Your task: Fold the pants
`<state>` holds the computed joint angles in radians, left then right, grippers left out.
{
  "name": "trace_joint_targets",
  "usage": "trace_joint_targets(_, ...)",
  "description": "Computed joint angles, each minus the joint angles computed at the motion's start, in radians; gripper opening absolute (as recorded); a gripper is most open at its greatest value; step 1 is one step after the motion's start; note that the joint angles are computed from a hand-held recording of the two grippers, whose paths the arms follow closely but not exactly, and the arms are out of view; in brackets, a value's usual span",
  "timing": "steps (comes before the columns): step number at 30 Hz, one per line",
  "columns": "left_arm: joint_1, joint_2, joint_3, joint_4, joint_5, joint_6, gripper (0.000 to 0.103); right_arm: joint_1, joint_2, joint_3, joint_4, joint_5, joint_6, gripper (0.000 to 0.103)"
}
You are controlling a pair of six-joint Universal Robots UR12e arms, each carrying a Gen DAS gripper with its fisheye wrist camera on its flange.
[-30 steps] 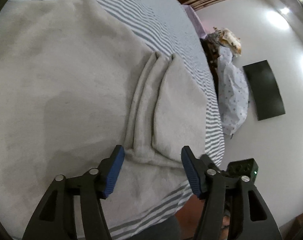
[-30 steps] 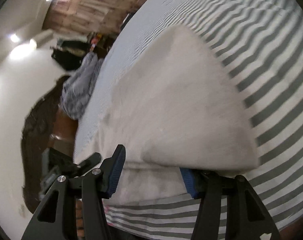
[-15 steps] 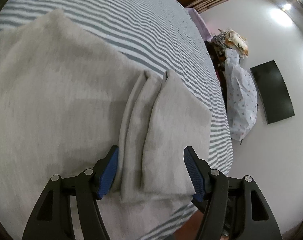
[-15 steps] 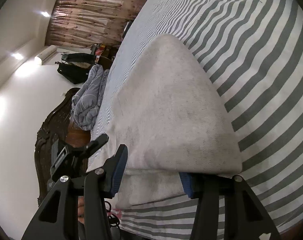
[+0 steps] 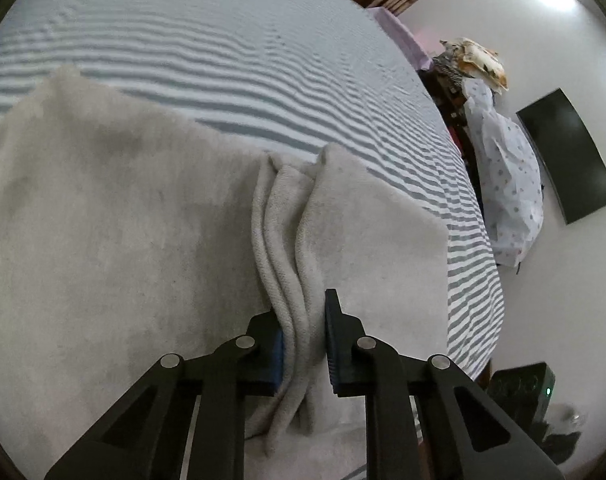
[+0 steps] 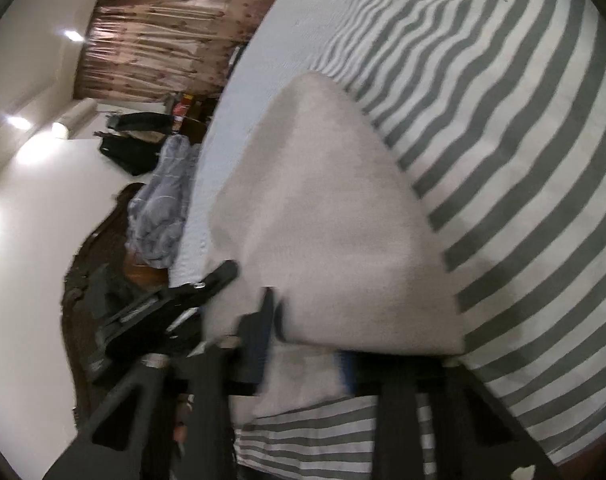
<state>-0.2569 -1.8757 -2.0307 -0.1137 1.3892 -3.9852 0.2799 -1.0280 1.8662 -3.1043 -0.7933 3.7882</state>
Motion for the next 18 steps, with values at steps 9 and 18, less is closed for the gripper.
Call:
trace_joint_targets(9, 0.000, 0.071, -0.010, -0.023, 0.020, 0.056, 0.016, 0.022, -0.033, -0.018, 0.057, -0.021, -0.079, 0.013)
trace_joint_targets(18, 0.052, 0.152, -0.099, -0.067, 0.028, 0.087, 0.016, 0.080, -0.025, -0.065, 0.164, 0.004, -0.203, 0.013)
